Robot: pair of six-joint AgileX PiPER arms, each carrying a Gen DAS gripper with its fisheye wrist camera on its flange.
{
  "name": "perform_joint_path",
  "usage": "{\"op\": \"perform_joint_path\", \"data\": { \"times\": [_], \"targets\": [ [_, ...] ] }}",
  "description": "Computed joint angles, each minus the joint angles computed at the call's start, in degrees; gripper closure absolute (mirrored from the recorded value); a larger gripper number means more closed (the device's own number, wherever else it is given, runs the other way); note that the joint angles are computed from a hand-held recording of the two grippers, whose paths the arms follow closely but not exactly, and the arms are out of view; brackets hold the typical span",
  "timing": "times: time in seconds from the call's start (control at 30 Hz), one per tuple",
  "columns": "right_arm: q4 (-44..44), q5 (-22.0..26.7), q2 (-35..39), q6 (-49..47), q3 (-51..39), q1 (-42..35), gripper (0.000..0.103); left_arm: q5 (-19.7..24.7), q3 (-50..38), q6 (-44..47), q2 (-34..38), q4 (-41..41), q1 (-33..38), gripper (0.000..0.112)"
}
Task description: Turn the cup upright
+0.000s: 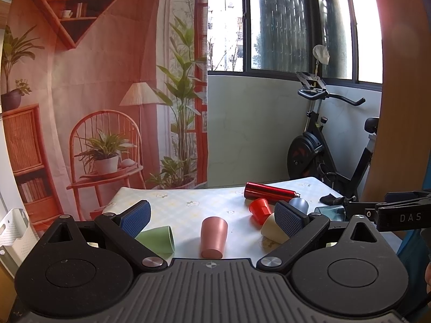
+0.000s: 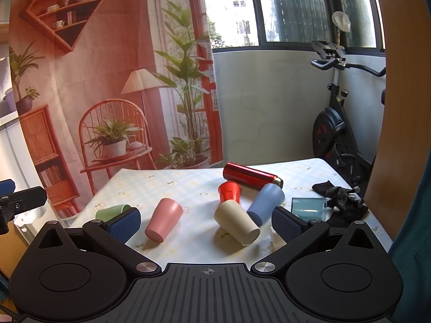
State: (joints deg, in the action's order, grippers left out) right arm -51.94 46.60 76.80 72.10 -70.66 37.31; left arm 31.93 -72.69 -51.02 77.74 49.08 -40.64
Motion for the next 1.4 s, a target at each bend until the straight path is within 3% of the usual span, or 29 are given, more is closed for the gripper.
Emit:
{"op": "perform_joint_path", "data": {
  "times": [1.4],
  "targets": [
    [-1.0, -0.3, 0.3, 1.4, 0.6, 0.4, 0.0, 0.1, 0.1, -0.6, -0.2, 0.6, -0.2, 0.013]
  ]
}}
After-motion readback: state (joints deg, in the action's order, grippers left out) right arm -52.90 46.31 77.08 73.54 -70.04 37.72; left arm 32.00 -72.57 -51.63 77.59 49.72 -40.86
